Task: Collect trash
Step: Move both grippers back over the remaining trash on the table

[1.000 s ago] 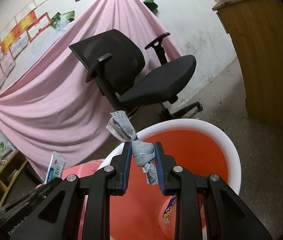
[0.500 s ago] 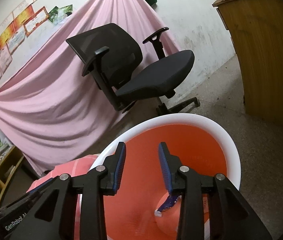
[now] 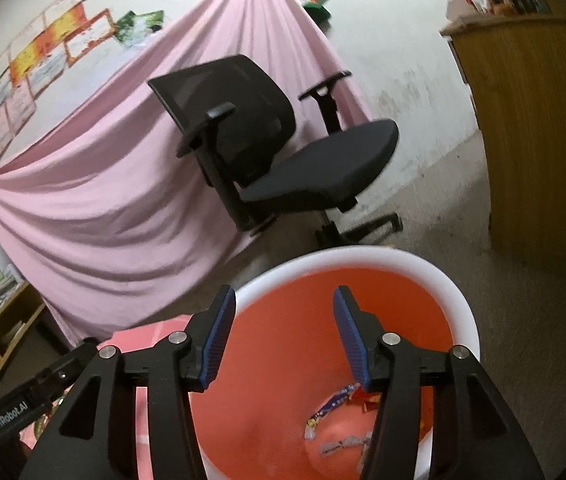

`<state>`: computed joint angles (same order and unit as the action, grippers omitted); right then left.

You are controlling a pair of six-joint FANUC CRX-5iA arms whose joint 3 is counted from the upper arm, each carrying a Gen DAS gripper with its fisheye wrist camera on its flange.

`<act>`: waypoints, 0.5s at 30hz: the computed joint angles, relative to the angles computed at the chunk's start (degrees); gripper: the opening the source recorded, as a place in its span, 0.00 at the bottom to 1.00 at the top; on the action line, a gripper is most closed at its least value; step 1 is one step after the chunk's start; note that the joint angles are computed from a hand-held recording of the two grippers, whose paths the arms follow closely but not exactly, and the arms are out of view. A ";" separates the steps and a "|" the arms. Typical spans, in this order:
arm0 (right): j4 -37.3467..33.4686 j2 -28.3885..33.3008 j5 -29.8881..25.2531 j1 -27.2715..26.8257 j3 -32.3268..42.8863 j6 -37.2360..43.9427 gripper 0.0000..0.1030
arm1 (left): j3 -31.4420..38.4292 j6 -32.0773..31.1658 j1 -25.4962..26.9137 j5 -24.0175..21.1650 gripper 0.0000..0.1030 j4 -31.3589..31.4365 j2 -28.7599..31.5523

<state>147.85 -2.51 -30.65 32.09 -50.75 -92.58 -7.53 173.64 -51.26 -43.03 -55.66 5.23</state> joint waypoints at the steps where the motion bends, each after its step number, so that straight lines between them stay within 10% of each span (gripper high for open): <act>1: -0.82 0.11 -0.78 0.81 0.07 0.97 0.52 | -0.60 2.09 -0.78 -1.22 0.46 -1.81 -0.87; 9: -3.62 0.74 -10.15 8.09 0.93 7.34 0.79 | -5.72 13.08 -6.37 -12.26 0.60 -11.52 -7.61; 15: -1.05 2.10 -14.67 11.76 2.88 8.60 0.92 | -11.04 24.42 -14.24 -26.26 0.94 -20.78 -11.98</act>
<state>146.79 -0.42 -45.32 43.84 -47.87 -83.98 -18.57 198.06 -65.50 -69.29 -76.44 -6.74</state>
